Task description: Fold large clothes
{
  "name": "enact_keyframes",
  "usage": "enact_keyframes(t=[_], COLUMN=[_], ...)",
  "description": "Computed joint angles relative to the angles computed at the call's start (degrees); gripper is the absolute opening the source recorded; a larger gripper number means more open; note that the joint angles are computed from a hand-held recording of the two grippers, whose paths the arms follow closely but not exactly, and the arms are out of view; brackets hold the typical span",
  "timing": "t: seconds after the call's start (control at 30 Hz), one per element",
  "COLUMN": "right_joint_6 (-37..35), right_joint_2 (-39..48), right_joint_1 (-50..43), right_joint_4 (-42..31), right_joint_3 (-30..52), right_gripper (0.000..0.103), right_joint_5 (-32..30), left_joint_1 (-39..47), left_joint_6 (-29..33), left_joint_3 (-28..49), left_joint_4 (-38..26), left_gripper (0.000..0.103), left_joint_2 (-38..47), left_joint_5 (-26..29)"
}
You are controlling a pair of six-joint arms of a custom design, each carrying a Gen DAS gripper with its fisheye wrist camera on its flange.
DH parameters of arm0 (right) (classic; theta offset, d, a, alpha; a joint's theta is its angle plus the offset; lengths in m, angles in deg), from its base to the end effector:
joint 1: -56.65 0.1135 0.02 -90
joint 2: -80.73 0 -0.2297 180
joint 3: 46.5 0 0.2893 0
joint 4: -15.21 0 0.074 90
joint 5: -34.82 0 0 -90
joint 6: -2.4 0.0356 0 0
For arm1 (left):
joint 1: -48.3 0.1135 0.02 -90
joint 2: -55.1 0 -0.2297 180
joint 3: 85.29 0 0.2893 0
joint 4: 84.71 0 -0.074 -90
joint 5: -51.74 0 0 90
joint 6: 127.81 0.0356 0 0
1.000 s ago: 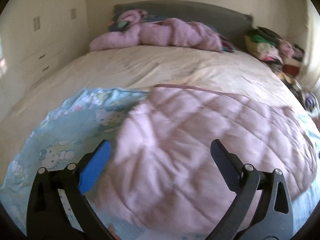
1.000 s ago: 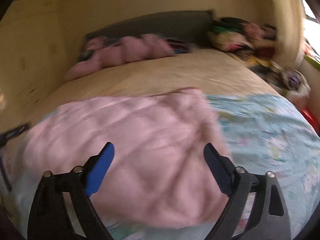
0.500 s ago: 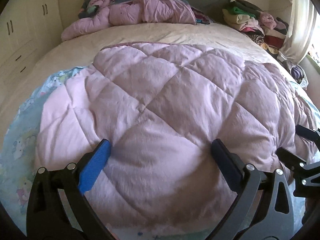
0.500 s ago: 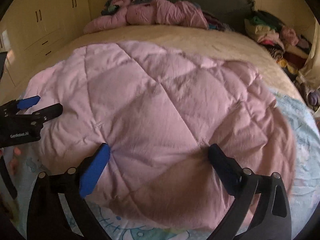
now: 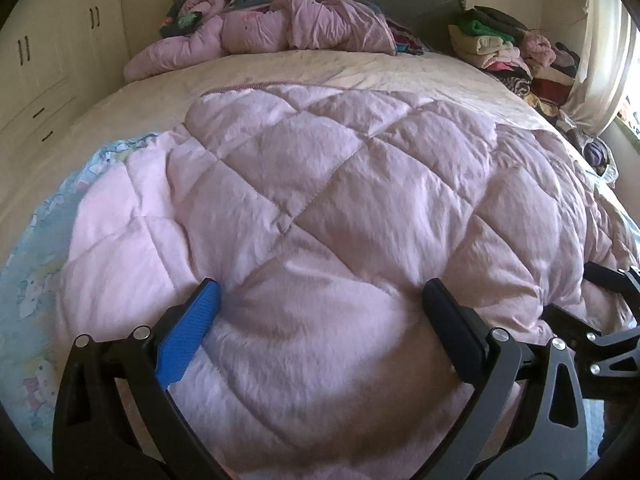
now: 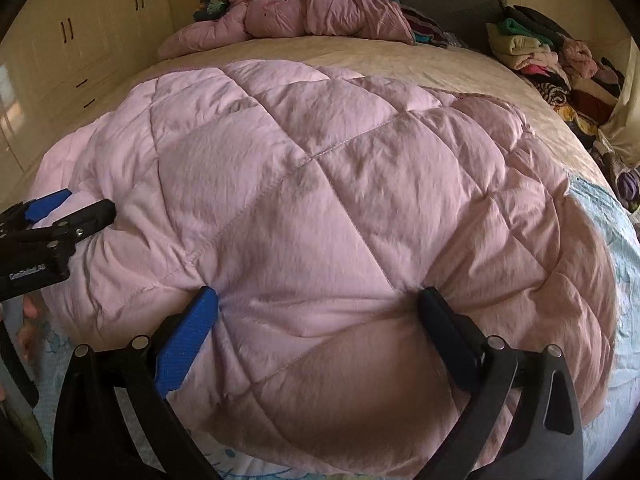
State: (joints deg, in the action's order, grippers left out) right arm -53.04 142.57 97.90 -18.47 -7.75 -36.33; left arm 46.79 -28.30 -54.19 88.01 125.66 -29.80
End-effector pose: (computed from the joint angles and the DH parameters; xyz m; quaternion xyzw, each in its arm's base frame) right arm 0.1856 0.1474 0.1125 -0.0084 0.9464 0.0495 0.3190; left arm 0.2415 -0.0116 0.0667 0.1161 0.9202 -0.0428 0.3715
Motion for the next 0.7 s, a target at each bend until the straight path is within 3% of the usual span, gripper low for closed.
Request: enact_keyframes(t=[0.1, 0.23, 0.4, 0.53, 0.7], right_joint_6=[1.89, 8.87, 14.5, 18.77, 29.2], right_joint_2=[-6.17, -28.1, -45.94, -50.41, -53.5], right_joint_1=[0.69, 4.4, 10.24, 16.22, 27.3], right_joint_4=[-4.07, -11.42, -23.51, -30.51, -38.51], right_joint_3=[-0.93, -7.4, -9.37, -7.71, -6.79], right_gripper=[0.099, 0.099, 0.099, 0.099, 0.099], right_joint_5=[0.18, 2.16, 7.21, 11.97, 20.77], left_joint_1=[0.26, 1.87, 3.92, 6.56, 12.99], left_joint_6=[0.44, 1.59, 3.13, 3.71, 6.32], left_joint_3=[-1.89, -4.76, -7.44, -8.53, -9.8], left_joint_4=[-4.97, -12.78, -22.36, -27.47, -32.59], left_gripper=[0.095, 0.094, 0.094, 0.094, 0.094], left_joint_2=[-7.61, -20.76, -36.11, -43.29, -49.25], left_joint_5=[-0.06, 2.3, 3.24, 4.75, 8.96])
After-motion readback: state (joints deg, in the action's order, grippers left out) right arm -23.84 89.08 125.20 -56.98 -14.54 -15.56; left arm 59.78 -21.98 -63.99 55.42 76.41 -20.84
